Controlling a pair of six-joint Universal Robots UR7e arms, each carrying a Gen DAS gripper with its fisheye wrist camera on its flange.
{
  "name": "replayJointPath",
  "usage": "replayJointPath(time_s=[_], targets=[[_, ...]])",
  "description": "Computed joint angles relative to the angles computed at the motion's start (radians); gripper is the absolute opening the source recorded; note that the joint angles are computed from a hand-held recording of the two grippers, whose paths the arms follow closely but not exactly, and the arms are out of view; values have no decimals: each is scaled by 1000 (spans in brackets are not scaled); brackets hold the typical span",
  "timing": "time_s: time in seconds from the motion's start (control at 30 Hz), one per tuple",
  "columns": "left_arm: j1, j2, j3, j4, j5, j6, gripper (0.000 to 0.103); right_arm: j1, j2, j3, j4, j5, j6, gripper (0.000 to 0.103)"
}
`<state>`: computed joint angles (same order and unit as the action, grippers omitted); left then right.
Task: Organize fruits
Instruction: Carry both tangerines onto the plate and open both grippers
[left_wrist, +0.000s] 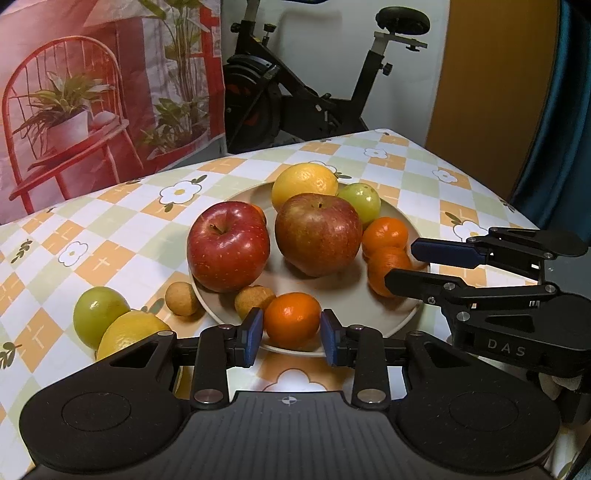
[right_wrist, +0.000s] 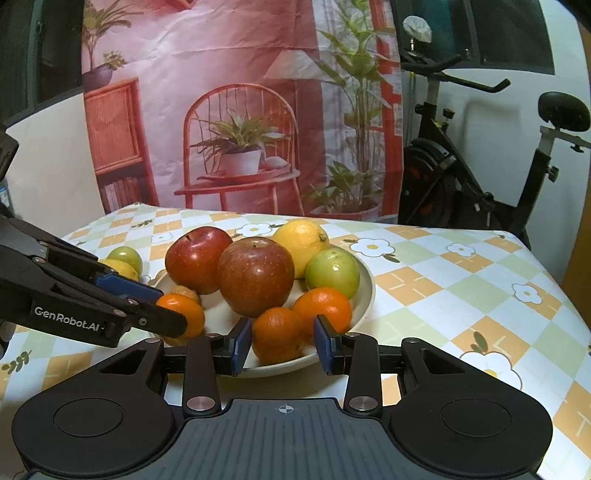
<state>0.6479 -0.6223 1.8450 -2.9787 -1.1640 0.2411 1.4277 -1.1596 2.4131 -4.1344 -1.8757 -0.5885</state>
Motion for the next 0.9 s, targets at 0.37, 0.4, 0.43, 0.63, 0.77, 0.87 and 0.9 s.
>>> replayJointPath(time_s=[0.37, 0.4, 0.43, 0.63, 0.77, 0.87, 0.9], targets=[[2, -33, 33, -30, 7, -82, 36, -21, -9, 23, -30, 57, 5, 42], [2, -38, 38, -37, 7, -90, 36, -23, -11, 25, -30, 61, 6, 42], [2, -43, 43, -45, 7, -98, 36, -24, -14, 26, -25, 62, 9, 42], [4, -75, 73, -92, 27, -129, 37, -31, -20, 36, -33, 81, 17, 51], [9, -95, 87, -114, 49, -151, 37, -31, -21, 36, -34, 81, 22, 51], [14, -108, 93, -121, 67, -166, 37, -32, -23, 37, -33, 83, 23, 51], [14, -113, 96, -124, 75, -171, 37, -31, -22, 36, -33, 81, 24, 51]])
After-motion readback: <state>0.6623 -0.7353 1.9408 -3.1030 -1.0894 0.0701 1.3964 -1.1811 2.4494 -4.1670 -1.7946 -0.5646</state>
